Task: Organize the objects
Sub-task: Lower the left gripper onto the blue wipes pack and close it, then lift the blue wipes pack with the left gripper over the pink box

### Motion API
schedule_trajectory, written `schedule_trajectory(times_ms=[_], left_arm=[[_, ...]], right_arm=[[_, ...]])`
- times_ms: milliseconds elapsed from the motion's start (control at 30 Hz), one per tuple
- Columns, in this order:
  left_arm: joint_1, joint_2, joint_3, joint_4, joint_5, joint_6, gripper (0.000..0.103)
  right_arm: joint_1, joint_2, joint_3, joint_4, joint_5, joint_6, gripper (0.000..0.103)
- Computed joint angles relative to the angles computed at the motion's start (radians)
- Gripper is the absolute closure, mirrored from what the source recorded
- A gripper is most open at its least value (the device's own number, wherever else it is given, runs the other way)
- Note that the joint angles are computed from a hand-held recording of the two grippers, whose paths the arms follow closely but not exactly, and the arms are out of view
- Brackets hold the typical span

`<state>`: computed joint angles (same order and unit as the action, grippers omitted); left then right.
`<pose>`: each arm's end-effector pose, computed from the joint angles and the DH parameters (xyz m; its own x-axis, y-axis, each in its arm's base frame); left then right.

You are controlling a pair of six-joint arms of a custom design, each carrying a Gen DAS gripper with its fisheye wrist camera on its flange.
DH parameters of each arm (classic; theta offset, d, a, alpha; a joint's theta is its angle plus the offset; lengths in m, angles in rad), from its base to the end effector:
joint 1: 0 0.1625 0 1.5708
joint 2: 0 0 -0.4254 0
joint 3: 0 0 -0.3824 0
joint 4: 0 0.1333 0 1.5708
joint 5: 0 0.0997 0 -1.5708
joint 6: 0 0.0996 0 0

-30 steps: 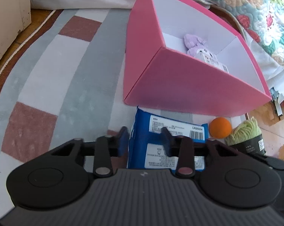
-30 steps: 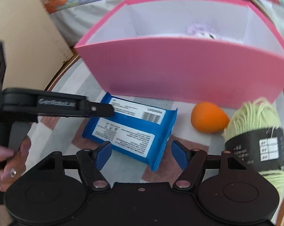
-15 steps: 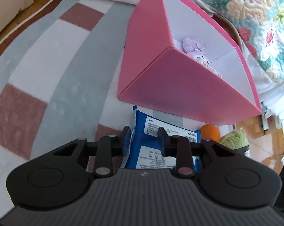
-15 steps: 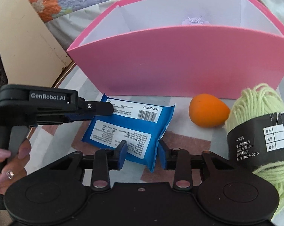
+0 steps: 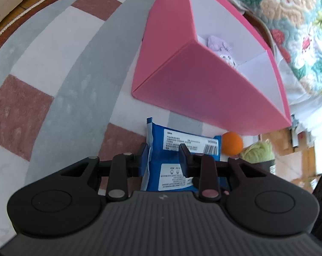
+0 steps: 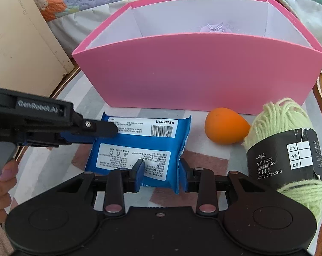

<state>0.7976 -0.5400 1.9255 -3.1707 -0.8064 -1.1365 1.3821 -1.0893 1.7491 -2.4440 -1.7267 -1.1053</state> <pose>-0.2380 -0.5335 -0.0437 -0.8797 -0.4666 -0.0915 -0.2748 0.6560 -0.7030 -0.0001 -0.6286 0.2301 -0.5966 -0.7601 0.2574 -0.7793 0.6254 0.0405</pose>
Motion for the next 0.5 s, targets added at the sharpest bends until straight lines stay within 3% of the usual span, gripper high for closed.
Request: schedule_trajectory(times_ms=[300, 500], left_arm=[[-0.040, 0.007, -0.043, 0.155, 0.053, -0.005, 0.071], [-0.066, 0.000, -0.043, 0.195, 0.079, -0.011, 0.072]], right_arm=[[0.009, -0.005, 0.021, -0.033, -0.011, -0.037, 0.066], [0.012, -0.017, 0.029, -0.020, -0.019, -0.043, 0.065]])
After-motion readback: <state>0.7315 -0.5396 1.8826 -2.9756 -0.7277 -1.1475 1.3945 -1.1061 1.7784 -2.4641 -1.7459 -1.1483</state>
